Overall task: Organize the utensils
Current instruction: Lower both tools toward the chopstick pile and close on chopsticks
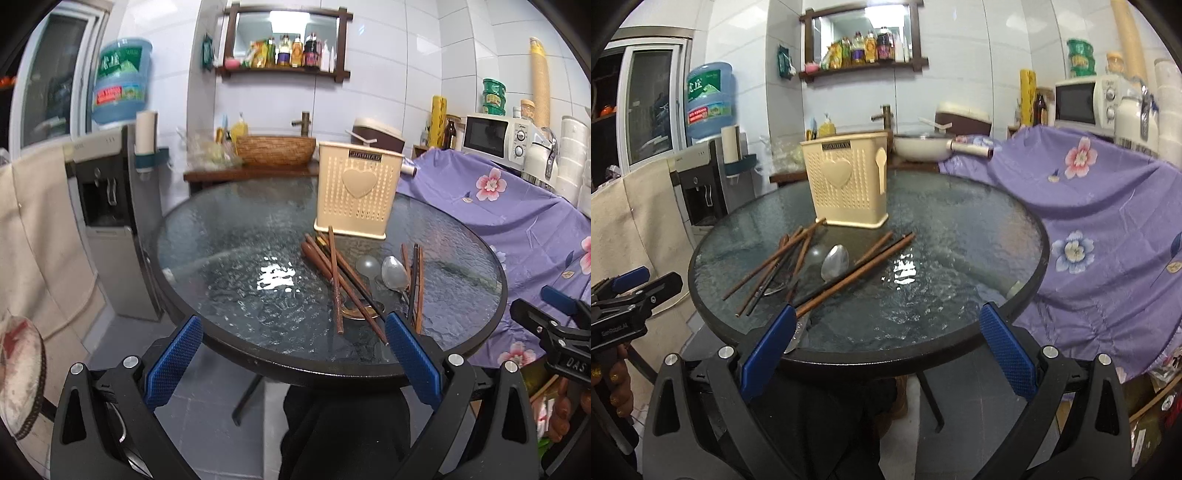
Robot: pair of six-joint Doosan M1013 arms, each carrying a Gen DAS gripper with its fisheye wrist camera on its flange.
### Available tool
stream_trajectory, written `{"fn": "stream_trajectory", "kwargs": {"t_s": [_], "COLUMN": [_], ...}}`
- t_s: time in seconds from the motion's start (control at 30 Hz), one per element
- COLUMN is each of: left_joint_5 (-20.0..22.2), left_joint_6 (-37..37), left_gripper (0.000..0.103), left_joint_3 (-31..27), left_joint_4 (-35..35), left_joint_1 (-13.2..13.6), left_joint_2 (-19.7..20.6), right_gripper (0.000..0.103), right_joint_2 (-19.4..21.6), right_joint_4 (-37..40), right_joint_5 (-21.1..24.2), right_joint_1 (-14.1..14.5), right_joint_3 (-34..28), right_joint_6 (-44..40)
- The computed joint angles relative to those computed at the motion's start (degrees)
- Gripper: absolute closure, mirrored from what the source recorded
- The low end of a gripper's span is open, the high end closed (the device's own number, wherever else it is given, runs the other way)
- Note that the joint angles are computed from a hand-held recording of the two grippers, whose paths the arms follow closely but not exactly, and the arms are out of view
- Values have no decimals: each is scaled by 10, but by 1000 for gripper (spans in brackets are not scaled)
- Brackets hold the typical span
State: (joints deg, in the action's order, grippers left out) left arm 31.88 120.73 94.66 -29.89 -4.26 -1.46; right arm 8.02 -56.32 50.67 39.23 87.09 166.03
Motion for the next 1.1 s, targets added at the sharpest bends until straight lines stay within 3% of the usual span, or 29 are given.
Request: {"fn": "stream_trajectory", "kwargs": {"t_s": [0.13, 0.2, 0.27, 0.4, 0.53, 0.6, 0.83, 1.1], "left_joint_5": [38, 83, 107, 126, 173, 187, 205, 226], "left_joint_6": [15, 28, 28, 4, -6, -20, -40, -46], "left_gripper": [14, 17, 20, 29, 40, 43, 55, 59], "left_joint_3": [-27, -54, -71, -109, -150, -165, -206, -246], "left_joint_4": [-25, -44, -40, 5, 6, 19, 47, 70], "left_joint_1": [7, 12, 11, 2, 2, 1, -4, -18], "left_joint_2": [21, 41, 55, 83, 113, 125, 153, 181], "right_gripper": [6, 12, 24, 36, 59, 62, 76, 80], "right_joint_2": [4, 9, 20, 45, 78, 94, 139, 167], "right_joint_4": [68, 108, 173, 299, 428, 467, 518, 534], "right_joint_5": [-28, -40, -43, -39, -11, 9, 84, 126], "right_joint_1": [-30, -48, -71, -110, -150, -163, -179, -185], "right_joint_3": [-13, -26, -48, -90, -139, -164, -230, -266], "right_joint_6": [-45, -72, -129, -225, -303, -322, -359, -358]}}
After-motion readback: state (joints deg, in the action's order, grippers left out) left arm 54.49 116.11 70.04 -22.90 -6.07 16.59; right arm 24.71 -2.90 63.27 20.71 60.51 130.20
